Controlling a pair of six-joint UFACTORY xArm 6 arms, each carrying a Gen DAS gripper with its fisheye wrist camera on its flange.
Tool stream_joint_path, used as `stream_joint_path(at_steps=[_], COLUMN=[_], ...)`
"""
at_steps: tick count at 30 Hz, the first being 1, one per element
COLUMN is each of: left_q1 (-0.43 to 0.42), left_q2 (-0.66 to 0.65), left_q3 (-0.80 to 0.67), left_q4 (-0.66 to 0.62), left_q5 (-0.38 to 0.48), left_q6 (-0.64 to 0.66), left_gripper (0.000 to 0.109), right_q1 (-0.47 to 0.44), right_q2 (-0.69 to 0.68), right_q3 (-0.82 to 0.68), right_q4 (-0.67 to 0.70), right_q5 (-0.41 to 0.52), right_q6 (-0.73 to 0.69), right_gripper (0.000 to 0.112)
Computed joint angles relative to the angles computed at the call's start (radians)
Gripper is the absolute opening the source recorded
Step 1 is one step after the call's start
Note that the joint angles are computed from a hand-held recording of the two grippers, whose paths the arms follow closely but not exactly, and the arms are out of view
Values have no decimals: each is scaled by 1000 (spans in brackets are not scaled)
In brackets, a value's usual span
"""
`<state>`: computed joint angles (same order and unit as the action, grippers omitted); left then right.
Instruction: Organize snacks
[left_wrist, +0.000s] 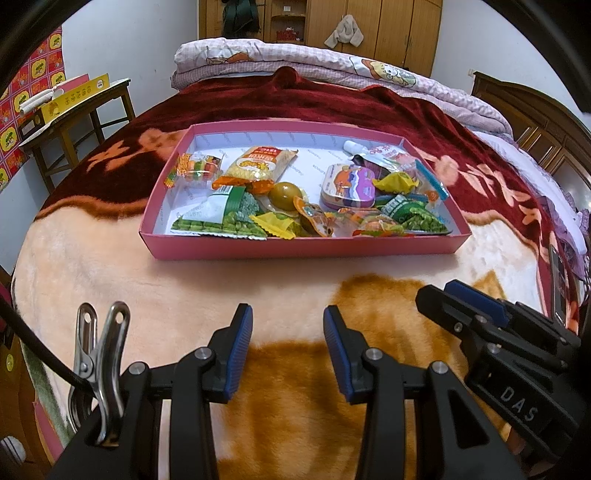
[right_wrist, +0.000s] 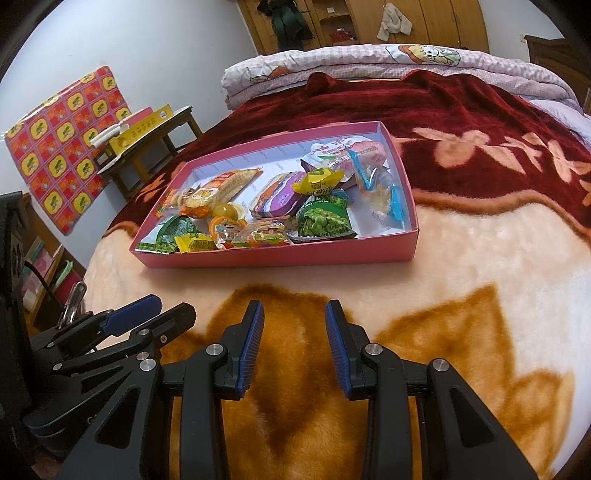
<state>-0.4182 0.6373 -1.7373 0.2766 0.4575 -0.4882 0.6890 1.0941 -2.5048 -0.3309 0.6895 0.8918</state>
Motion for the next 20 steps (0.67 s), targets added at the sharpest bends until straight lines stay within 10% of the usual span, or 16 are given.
stream_joint_path(at_steps=[20], left_q1=[7], left_q2=[-15], left_q3=[18], left_q4=[-3], left_q5=[13], left_q6=[-11], left_gripper=[42], right_q1=[-2], right_q2=[-42], right_q3=[62], right_q4=[-17], right_q5=[-19], right_q6=[31], right_gripper=[36])
